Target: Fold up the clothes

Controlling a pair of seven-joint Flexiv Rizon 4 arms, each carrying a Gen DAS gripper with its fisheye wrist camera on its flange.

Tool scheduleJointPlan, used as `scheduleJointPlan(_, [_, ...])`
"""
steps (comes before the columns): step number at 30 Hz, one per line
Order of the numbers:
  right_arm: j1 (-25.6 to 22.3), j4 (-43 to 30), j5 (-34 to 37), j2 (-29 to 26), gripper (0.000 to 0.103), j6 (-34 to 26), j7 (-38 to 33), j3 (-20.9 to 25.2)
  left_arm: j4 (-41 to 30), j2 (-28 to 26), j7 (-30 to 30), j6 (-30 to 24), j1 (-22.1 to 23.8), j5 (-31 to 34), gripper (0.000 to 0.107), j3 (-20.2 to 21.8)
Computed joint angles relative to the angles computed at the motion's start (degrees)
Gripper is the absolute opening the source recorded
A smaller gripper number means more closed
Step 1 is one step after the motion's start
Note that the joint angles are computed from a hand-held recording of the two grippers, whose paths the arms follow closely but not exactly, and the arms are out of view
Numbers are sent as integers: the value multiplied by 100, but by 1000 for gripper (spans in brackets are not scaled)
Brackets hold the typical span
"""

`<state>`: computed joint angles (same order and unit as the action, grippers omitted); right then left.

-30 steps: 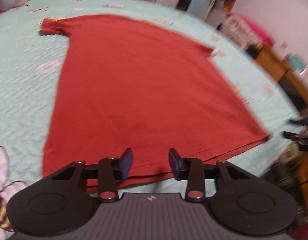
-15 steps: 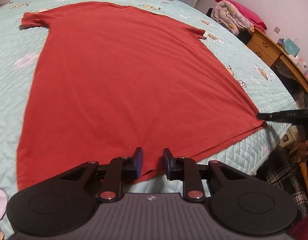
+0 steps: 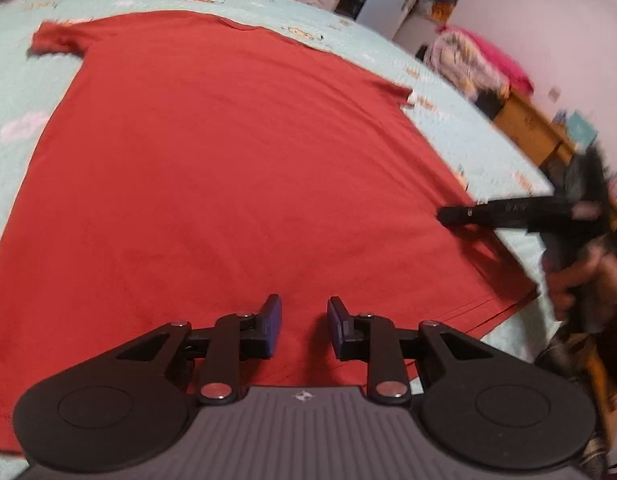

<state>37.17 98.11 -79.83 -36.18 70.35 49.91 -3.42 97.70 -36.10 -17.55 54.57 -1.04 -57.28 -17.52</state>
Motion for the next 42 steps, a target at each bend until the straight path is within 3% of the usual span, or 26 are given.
scheduleJointPlan(3, [61, 791, 65, 571, 0, -762, 632, 104, 2, 24, -19, -207, 62, 35, 28, 28])
scheduleJointPlan(5, [178, 934, 865, 792, 0, -1808, 141, 432, -48, -3, 3, -304, 70, 82, 28, 50])
scheduleJointPlan(6, [199, 905, 1037, 817, 1, -2056, 30, 505, -95, -28, -21, -358, 70, 122, 28, 67])
scheduleJointPlan(8, [159, 844, 523, 808, 1, -1850, 385, 405, -182, -65, -74, -509, 104, 201, 28, 99])
scheduleJointPlan(10, [43, 489, -547, 601, 4, -1302, 914, 192, -256, -99, -123, -694, 160, 261, 28, 125])
scheduleJointPlan(13, [-336, -395, -1114, -35, 4, -334, 765, 152, -356, -165, -184, -949, 229, 322, 28, 151])
scheduleJointPlan(15, [-465, -703, -171, -399, 4, -196, -504, 305, -427, -212, -224, -1119, 273, 362, 28, 169])
scheduleJointPlan(17, [-375, -605, 732, -399, 0, -824, -1473, 408, -494, -249, -258, -1246, 300, 402, 26, 190])
scheduleJointPlan(21, [134, -87, 1288, 114, 3, -2203, -1477, 200, -605, -295, -296, -1471, 347, 486, 26, 222])
scheduleJointPlan(22, [144, -32, 1256, 175, 3, -2185, -1382, 174, -671, -321, -347, -1568, 358, 521, 26, 231])
scheduleJointPlan(25, [-22, -64, 252, 175, 4, -1309, -590, -107, -795, -345, -360, -1873, 474, 360, 26, 137])
scheduleJointPlan(28, [-273, -741, 63, -254, 8, -731, -979, -179, -871, -375, -264, -1867, 524, -216, 29, -35])
scheduleJointPlan(30, [-444, -1222, 101, -619, 19, -113, -1235, -272, -976, -464, -270, -1522, 386, -402, 36, -13])
scheduleJointPlan(31, [-527, -1467, 238, -826, 20, 191, -1414, -299, -1041, -535, -384, -1379, 307, -332, 38, 61])
scheduleJointPlan(32, [-598, -1623, 547, -991, 19, 263, -1746, -248, -1108, -611, -514, -1236, 239, -238, 39, 122])
scheduleJointPlan(34, [-624, -1530, 1013, -1009, 0, -45, -2183, -221, -1247, -771, -805, -949, 133, -7, 31, 213])
scheduleJointPlan(35, [-488, -1289, 982, -842, 0, -178, -1897, -437, -1321, -856, -967, -810, 92, 130, 31, 247])
scheduleJointPlan(38, [-221, -731, 905, -444, 0, -732, -1214, -796, -1584, -1026, -1567, -1294, 349, 205, 31, 98])
scheduleJointPlan(39, [-194, -771, 987, -425, 9, -967, -1257, -757, -1659, -1066, -1638, -1338, 391, 178, 31, 30])
scheduleJointPlan(40, [-135, -814, 859, -415, 9, -985, -1168, -857, -1734, -1104, -1702, -1378, 426, 143, 31, -32])
scheduleJointPlan(42, [-361, -1092, -100, -549, 13, -92, -352, -1046, -1937, -1194, -1701, -1312, 408, 109, 32, -137])
